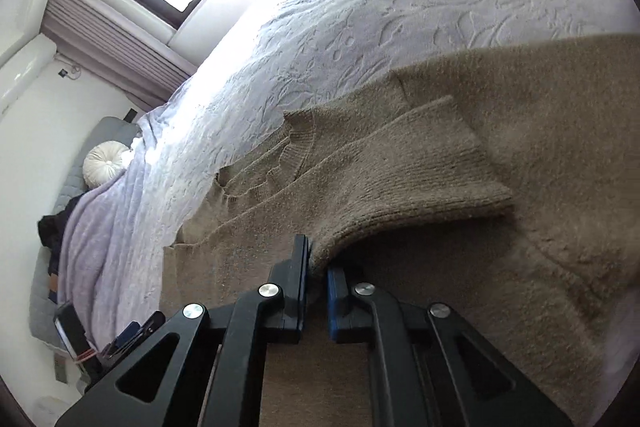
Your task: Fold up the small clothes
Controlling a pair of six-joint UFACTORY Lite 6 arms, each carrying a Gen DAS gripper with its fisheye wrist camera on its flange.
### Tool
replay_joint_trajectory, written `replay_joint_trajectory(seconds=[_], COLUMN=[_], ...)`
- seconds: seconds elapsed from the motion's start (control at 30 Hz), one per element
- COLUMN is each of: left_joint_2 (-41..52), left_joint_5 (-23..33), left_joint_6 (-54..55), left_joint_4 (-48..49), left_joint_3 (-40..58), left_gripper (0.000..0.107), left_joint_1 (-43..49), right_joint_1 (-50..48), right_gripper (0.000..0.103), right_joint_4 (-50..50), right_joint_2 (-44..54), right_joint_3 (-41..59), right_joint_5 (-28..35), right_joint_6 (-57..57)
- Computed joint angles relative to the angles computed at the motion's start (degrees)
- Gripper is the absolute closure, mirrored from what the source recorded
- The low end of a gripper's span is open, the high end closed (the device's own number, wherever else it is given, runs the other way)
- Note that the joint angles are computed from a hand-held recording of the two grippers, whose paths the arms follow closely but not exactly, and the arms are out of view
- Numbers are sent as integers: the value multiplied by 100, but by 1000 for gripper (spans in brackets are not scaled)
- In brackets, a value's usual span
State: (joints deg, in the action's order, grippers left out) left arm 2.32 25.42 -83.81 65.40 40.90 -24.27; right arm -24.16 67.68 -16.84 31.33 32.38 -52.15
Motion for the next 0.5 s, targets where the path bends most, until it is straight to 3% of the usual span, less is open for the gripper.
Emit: replay_joint_trajectory(seconds=[0.1,0.2,0.3,0.37,0.43,0.5], left_joint_2=[-163,-380,-922,-1481,-2086,-2575], left_joint_5=[-402,-523,-553,-410,-268,60], left_joint_6=[-718,72,817,1507,2381,2623], left_joint_4=[714,38,-689,-1379,-2270,-2626], left_joint_3=[-385,-411,-668,-887,-1116,-1275], left_gripper=[14,13,13,13,13,13], left_joint_1=[254,459,542,412,206,-244], right_joint_1=[-367,-1352,-2051,-2593,-3237,-4148], right_gripper=[93,92,89,81,59,55], right_joint_4=[-638,-268,-812,-1112,-1391,-1588], right_joint_2=[329,345,-298,-691,-1126,-1474], right_joint_3=[109,-78,-258,-356,-503,-679], right_joint_5=[2,817,1389,1924,2494,3306], right_joint_6=[387,-309,-122,-131,-191,-511])
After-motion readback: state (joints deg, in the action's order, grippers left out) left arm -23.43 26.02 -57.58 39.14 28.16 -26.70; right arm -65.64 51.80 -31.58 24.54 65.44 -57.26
